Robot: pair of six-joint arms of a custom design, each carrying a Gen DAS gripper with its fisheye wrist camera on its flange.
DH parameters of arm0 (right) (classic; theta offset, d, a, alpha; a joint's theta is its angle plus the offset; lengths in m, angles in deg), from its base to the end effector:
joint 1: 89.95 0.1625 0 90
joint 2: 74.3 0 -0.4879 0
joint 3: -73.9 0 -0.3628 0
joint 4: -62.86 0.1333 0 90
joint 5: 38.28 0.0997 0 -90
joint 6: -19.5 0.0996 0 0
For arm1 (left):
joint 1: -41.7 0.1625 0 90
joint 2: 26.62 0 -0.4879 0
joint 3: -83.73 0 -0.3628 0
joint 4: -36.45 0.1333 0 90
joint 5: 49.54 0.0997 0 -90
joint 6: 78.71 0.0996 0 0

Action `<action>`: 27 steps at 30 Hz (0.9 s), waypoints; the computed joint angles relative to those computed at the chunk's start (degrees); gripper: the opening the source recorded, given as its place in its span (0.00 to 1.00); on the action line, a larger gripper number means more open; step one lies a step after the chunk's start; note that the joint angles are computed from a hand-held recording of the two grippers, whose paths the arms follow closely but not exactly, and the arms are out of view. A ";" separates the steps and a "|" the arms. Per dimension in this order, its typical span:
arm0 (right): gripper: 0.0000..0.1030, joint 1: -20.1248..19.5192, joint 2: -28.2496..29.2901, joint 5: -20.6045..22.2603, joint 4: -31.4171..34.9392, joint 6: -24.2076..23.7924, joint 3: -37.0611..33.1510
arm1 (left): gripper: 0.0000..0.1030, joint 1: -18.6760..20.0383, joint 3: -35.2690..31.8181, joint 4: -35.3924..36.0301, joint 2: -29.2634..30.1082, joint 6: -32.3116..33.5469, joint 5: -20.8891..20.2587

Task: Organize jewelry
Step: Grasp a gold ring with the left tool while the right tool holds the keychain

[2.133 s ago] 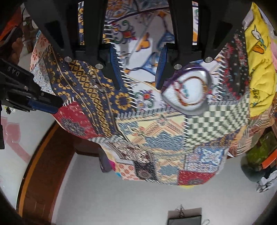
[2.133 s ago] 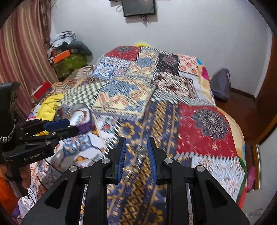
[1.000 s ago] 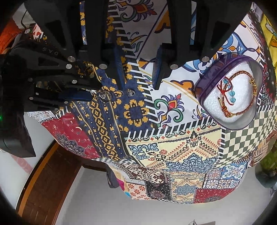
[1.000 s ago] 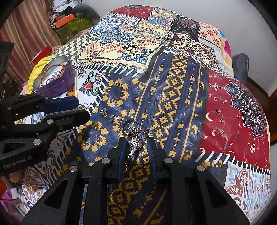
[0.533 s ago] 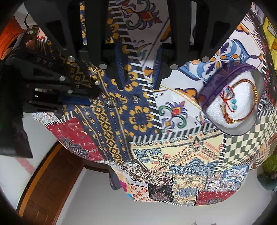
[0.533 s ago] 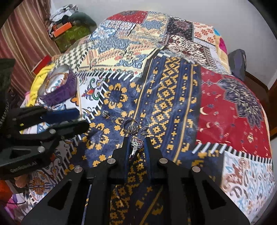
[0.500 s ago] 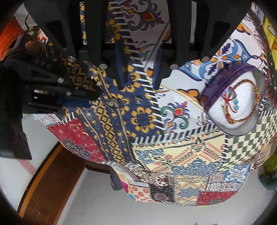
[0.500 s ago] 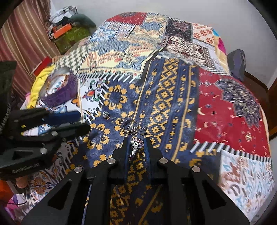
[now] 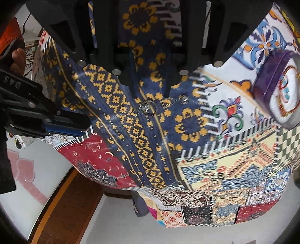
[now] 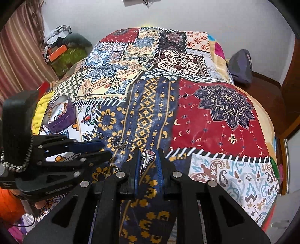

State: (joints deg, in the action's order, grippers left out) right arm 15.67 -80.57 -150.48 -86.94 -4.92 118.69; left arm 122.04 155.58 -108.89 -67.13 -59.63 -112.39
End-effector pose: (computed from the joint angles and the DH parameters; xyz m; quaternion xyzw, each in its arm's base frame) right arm 0.3332 -0.8364 -0.0599 0.2968 -0.9183 0.1661 0.2026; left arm 0.0406 -0.8265 0.2503 0.1887 0.9332 -0.1826 0.2454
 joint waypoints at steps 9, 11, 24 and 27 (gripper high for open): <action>0.14 -0.83 -0.53 1.53 -0.32 1.25 0.60 | 0.18 -0.79 -3.00 -1.16 3.33 4.17 3.29; 0.14 -0.89 -0.64 1.72 -0.38 1.32 0.75 | 0.18 -0.76 -2.91 -1.35 3.15 4.18 3.08; 0.14 -0.90 -1.04 3.03 -0.54 1.41 1.56 | 0.18 -1.15 5.54 -9.18 -4.48 3.82 1.52; 0.14 -0.54 -0.97 3.49 -0.59 1.43 1.38 | 0.18 -1.29 7.72 -12.43 -6.19 3.91 2.74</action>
